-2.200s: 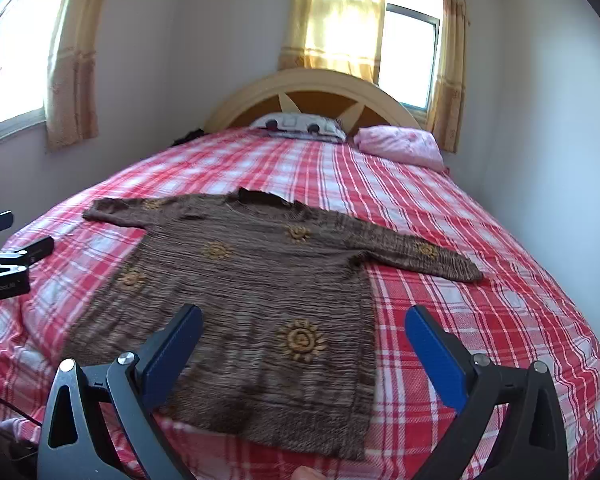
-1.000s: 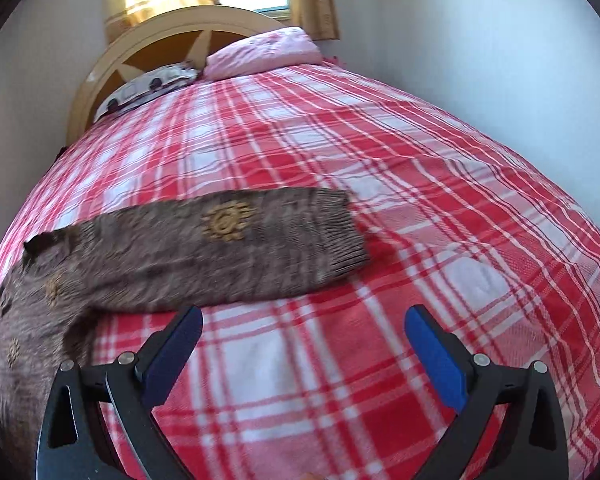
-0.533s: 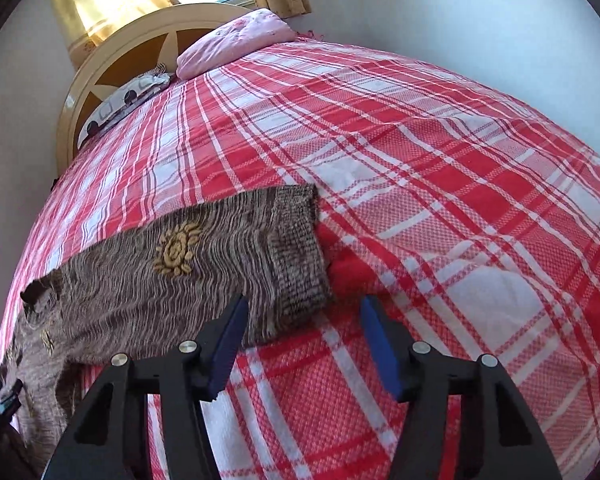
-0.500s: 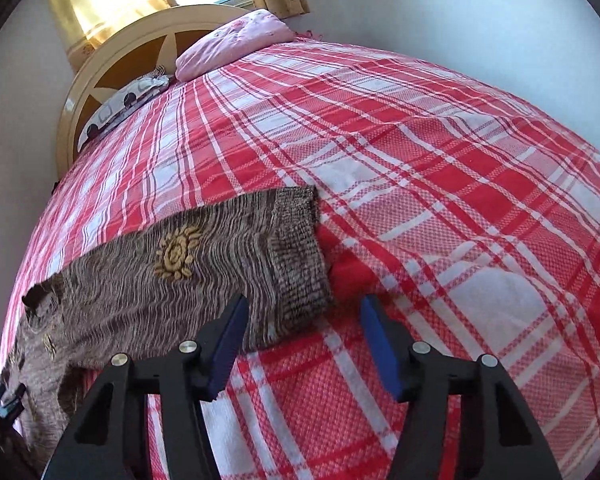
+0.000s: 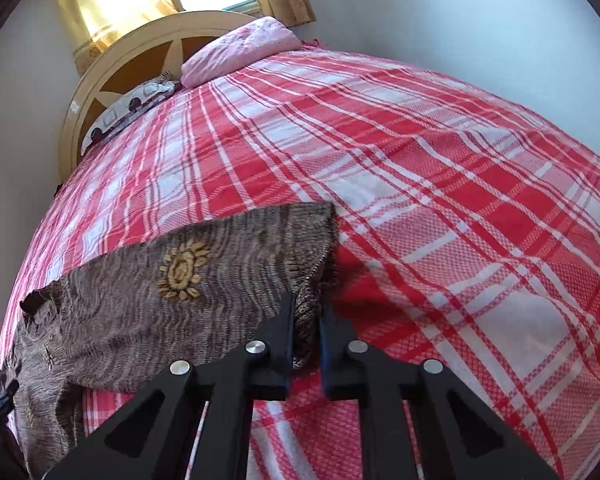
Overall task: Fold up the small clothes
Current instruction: 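Close the right tool on the sleeve cuff and lift it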
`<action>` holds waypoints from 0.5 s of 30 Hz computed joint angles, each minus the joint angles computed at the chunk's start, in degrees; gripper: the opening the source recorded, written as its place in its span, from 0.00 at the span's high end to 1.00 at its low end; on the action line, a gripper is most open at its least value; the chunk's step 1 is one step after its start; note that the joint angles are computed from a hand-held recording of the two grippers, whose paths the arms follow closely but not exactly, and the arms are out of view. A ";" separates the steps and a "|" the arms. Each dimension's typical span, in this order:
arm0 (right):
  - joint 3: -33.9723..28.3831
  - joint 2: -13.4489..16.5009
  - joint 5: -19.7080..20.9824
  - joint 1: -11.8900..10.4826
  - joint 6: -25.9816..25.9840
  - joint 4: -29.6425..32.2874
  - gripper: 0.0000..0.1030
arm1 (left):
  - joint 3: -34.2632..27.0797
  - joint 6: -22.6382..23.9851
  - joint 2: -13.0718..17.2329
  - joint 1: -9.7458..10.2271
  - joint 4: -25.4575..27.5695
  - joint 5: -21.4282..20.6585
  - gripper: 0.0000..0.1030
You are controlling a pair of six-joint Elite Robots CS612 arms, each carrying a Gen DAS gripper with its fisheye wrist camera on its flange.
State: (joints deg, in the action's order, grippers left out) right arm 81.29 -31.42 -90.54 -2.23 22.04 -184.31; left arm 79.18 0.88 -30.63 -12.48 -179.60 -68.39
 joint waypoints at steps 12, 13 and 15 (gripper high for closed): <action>-0.19 1.46 1.56 0.27 0.37 -4.49 0.92 | -14.64 1.79 6.19 -2.75 9.29 -2.16 0.00; -0.17 1.62 1.86 0.18 0.82 -4.56 0.92 | -16.41 2.39 7.17 -2.95 9.55 -1.20 0.00; -0.46 2.18 1.63 0.31 0.57 -4.63 0.91 | -20.51 3.30 9.64 -3.51 10.00 4.25 0.00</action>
